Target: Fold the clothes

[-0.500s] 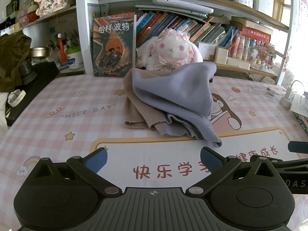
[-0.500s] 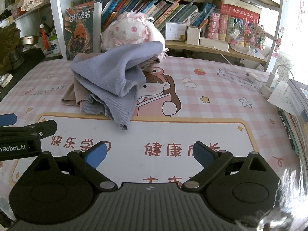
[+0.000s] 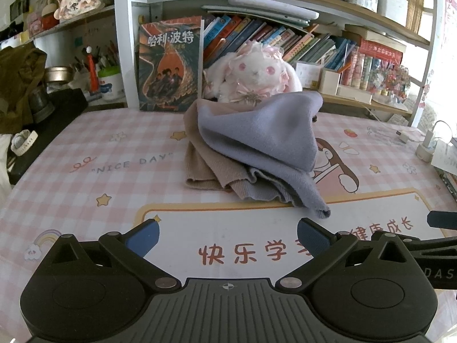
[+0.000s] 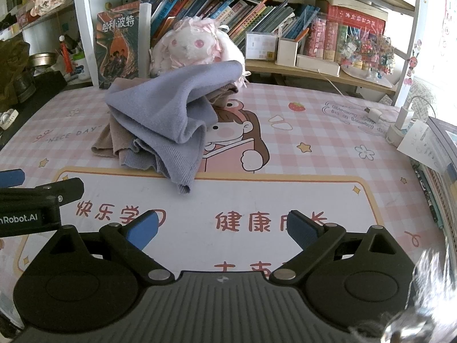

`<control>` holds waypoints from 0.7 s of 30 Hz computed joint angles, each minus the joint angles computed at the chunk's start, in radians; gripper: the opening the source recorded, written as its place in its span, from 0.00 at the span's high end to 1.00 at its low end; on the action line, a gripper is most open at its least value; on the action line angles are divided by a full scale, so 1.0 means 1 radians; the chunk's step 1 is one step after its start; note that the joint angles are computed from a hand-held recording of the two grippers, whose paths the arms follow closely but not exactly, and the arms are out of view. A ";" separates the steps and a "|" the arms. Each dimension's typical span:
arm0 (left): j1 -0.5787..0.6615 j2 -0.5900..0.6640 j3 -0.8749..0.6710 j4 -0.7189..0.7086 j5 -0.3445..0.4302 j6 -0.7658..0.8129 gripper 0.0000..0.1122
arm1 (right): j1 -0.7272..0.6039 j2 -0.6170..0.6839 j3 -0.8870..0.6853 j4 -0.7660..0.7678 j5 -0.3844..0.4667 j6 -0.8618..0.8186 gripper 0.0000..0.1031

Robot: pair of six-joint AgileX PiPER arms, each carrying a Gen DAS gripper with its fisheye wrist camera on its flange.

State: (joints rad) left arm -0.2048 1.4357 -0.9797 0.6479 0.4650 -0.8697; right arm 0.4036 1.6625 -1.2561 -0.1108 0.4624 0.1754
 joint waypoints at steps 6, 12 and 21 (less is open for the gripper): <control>0.008 -0.006 0.006 -0.005 -0.010 0.013 0.08 | 0.008 -0.002 0.001 -0.021 0.002 0.024 0.06; 0.019 -0.023 0.025 -0.008 -0.032 0.030 0.08 | 0.020 -0.003 0.002 -0.052 0.005 0.064 0.06; 0.064 -0.042 0.044 -0.106 -0.069 0.149 0.08 | 0.055 -0.017 0.016 -0.134 0.015 0.169 0.06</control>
State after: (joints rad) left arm -0.1412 1.3932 -0.9355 0.5416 0.3955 -0.7204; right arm 0.4589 1.6457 -1.2406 -0.2446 0.4770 0.3445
